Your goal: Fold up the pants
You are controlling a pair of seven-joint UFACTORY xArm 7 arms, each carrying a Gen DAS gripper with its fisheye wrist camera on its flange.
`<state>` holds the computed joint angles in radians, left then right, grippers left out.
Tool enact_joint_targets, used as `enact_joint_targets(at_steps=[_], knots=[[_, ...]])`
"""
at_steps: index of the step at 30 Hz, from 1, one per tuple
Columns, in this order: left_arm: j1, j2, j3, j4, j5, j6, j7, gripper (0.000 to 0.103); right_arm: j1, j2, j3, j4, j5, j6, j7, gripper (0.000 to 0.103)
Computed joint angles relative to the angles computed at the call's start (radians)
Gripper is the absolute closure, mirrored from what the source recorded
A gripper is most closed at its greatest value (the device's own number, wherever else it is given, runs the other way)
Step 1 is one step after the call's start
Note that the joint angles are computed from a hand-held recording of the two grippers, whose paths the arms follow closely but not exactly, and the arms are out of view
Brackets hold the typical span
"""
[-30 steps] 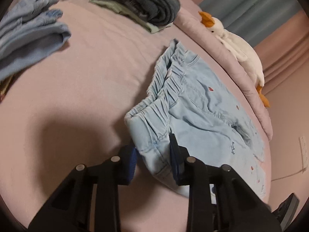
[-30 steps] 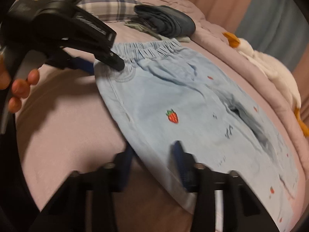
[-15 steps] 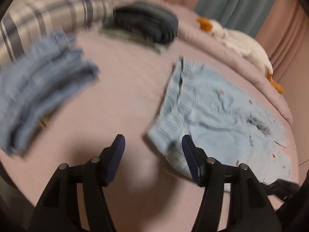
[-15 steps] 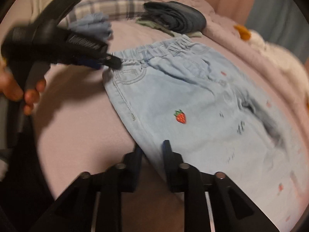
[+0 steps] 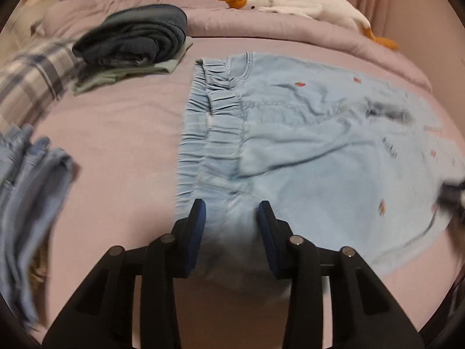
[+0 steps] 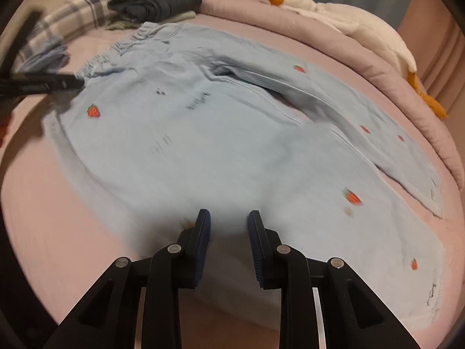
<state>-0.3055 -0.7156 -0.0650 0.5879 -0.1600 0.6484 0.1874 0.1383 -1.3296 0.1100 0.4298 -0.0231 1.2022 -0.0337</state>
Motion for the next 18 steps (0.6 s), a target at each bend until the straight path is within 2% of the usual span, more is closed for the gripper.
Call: enact_joint_targets(at_steps=[2,4,5,7,9,12,14,16,17,18], knots=[[0.024,0.012,0.019,0.035,0.007,0.046,-0.009,0.042,-0.052,-0.014,-0.051,0.019,-0.054,0.08,-0.025,0.065],[-0.001,0.055,0.08,0.09,-0.06,0.061,0.022,0.038,-0.112,0.026,-0.096,0.056,-0.087,0.11,-0.034,0.065],[-0.003,0.102,0.094,0.135,-0.082,0.056,0.033,0.037,-0.142,0.06,-0.123,0.079,-0.104,0.086,-0.039,0.065],[0.012,0.188,0.077,0.202,-0.084,0.017,0.046,0.036,-0.151,0.131,-0.17,0.122,-0.083,0.0,-0.057,0.065],[0.002,0.291,0.073,0.29,-0.104,-0.019,0.092,0.036,-0.132,0.22,-0.201,0.153,-0.041,-0.128,-0.087,0.065],[-0.012,0.47,0.076,0.471,-0.184,0.015,0.149,0.036,-0.103,0.414,-0.213,0.205,-0.005,-0.33,-0.156,0.064],[0.015,0.574,0.049,0.583,-0.17,0.026,0.135,0.035,-0.074,0.574,-0.222,0.272,-0.002,-0.42,-0.177,0.064],[0.036,0.656,0.034,0.68,-0.195,0.078,0.158,0.035,-0.093,0.694,-0.181,0.337,0.024,-0.465,-0.208,0.064],[0.049,0.687,0.024,0.713,-0.203,0.09,0.158,0.035,-0.087,0.751,-0.184,0.376,0.038,-0.469,-0.225,0.064],[0.065,0.73,0.02,0.764,-0.252,0.139,0.188,0.035,-0.085,0.769,-0.189,0.386,0.055,-0.466,-0.243,0.064]])
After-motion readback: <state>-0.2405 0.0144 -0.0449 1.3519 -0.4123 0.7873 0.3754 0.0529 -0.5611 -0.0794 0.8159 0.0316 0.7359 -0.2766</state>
